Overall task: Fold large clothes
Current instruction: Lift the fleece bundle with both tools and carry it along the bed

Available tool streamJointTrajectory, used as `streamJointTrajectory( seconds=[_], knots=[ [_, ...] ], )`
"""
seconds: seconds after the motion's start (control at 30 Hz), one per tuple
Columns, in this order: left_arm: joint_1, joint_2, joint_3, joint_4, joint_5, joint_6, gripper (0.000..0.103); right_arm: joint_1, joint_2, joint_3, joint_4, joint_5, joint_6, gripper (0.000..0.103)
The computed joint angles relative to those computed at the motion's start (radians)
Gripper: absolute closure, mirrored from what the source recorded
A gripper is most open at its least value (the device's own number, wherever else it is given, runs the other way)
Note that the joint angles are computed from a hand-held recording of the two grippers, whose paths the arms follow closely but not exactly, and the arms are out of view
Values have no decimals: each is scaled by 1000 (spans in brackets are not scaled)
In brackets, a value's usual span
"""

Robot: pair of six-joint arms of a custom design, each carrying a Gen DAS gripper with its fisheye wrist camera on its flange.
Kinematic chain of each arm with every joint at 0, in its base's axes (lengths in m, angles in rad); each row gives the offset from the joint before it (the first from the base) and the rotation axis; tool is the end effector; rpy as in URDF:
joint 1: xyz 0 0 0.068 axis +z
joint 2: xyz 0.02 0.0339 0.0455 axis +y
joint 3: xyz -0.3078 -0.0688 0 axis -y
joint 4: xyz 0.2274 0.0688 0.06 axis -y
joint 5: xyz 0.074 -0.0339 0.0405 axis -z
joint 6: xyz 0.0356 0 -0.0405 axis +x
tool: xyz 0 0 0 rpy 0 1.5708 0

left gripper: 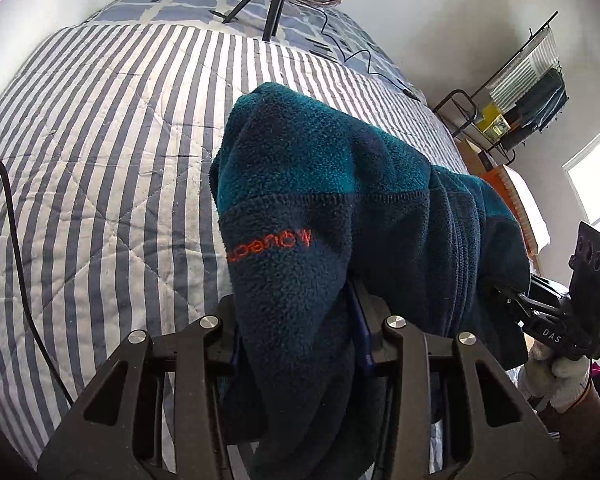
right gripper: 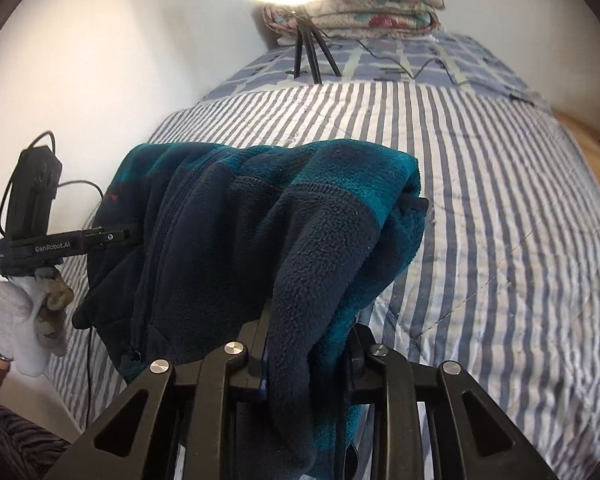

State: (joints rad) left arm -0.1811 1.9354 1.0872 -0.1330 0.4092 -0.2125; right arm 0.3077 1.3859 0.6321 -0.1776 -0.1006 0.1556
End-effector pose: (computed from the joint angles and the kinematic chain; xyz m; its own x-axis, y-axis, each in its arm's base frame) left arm 0.3756 -0.0832 0.1815 -0.8799 -0.0356 -0.4738 0.2018 0.8748 -0.4405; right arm 0.2234 0.0748 0.2164 -0.8111 -0.0960 -0.5770 -0.2356 0.9565 0.1721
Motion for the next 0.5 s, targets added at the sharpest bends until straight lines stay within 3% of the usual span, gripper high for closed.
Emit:
streamJointTrajectory(
  seconds=[0.23,0.5],
  knots=[
    [-11,-109,-110,20,17,1,63,191,-136,51,-170,275,45,80],
    [-41,-256,-174,41,32,-43,64,320,-264,133,-330,471,92,80]
  ],
)
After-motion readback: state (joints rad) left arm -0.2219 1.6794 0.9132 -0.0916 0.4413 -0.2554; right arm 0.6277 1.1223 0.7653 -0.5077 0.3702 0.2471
